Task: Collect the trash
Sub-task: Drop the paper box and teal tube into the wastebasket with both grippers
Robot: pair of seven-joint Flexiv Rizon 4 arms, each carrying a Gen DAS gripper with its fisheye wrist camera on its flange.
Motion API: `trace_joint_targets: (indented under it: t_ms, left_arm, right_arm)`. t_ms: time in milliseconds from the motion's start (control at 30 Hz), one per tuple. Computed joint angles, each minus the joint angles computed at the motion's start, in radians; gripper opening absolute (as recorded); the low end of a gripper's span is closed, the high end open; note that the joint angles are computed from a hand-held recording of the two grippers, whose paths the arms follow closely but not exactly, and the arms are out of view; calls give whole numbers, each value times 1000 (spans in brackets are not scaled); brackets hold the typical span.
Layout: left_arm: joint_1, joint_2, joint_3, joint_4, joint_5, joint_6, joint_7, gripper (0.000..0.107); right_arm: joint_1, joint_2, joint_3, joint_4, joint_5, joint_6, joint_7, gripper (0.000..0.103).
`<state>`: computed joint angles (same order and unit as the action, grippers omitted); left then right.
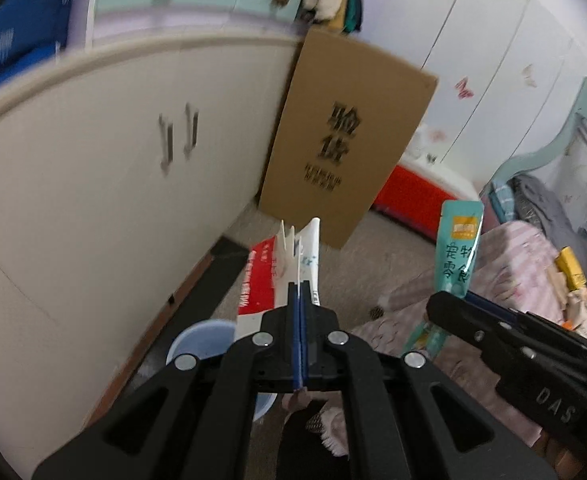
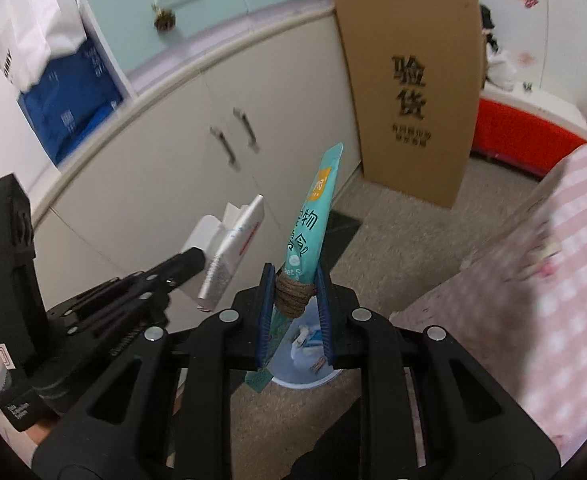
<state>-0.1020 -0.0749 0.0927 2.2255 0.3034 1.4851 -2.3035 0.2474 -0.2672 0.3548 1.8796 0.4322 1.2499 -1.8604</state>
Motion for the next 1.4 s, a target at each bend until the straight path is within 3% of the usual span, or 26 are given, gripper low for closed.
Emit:
trace_joint_targets:
  t_ms: [100,167,200,233,300,400,733,1033,1233,1300,1400]
  left_arm:
    - [20,-27,-6,25,-61,5,26,5]
    - [37,-42,-23,49,-148,13,98,22]
    - [24,-46,-4,45,-134,-2,83,39]
    - [0,-48,33,30,-75,-17,30,46]
    - [-15,-45,58,22,-17,-26,-18,47]
    - [2,-39,44,41,-44,-15,-1,51]
    - [7,-9,49,32,54,-45,-88,59]
    - [54,18,31,62,61,-45,-96,61]
    - [73,34,33,60,122,-70,-171,64]
    - [82,41,33,58,151,-84,-202,65]
    - [97,58,32,42,233,-138,-294,68]
  right_arm:
    - [31,-36,-12,7,-39,18,41,20]
    - [41,-58,-14,8,-66,25,68,20]
    - [43,-68,-13,9,-76,28,79,21]
    - [36,-72,-7,8,-81,26,81,21]
    - [29,-82,3,9,-92,24,85,21]
    - [21,-89,17,9,-101,21,89,21]
    - [9,-78,37,17,-102,18,81,21]
    - [20,-83,41,10,-104,23,82,21]
    - [24,-98,58,-7,-97,20,68,21]
    - [32,-103,60,-11,-99,28,64,24]
    - [43,-109,58,-5,-95,81,73,53]
